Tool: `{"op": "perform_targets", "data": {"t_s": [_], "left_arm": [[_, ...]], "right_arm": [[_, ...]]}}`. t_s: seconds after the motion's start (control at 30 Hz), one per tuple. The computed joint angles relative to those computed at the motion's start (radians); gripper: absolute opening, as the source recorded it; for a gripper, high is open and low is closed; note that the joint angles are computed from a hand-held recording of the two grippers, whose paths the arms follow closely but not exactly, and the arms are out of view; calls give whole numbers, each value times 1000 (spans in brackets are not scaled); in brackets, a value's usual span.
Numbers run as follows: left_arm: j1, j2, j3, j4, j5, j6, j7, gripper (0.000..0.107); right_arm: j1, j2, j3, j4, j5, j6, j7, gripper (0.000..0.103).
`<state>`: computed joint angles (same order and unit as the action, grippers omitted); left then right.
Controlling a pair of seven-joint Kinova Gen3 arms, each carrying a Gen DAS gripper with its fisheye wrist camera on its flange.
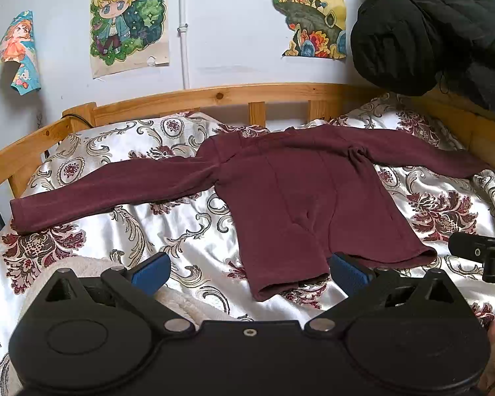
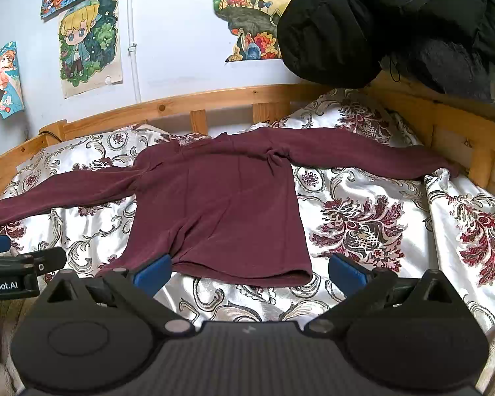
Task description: Fold small clothes
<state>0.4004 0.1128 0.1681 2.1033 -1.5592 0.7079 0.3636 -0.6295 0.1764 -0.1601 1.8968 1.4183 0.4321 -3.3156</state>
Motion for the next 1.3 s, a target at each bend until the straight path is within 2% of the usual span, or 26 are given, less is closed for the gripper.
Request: {"op": "perform_targets", "data": {"t_s": [0.27, 0.6, 0.77, 1.3], "left_arm": [[2, 5, 0, 1, -2, 2, 5, 102], [0, 5, -1, 5, -3, -3, 7, 102], [1, 3, 3, 41, -40, -3, 52, 102], [2, 4, 4, 18, 11, -7, -11, 102]], "right_arm": [[3, -4, 3, -7, -27, -4, 31, 103], [-8, 6, -2, 9, 7, 6, -17, 103], [-6, 4, 2, -2, -33, 2, 25, 103], [-14, 3, 8, -3, -54, 1, 37, 103]]}}
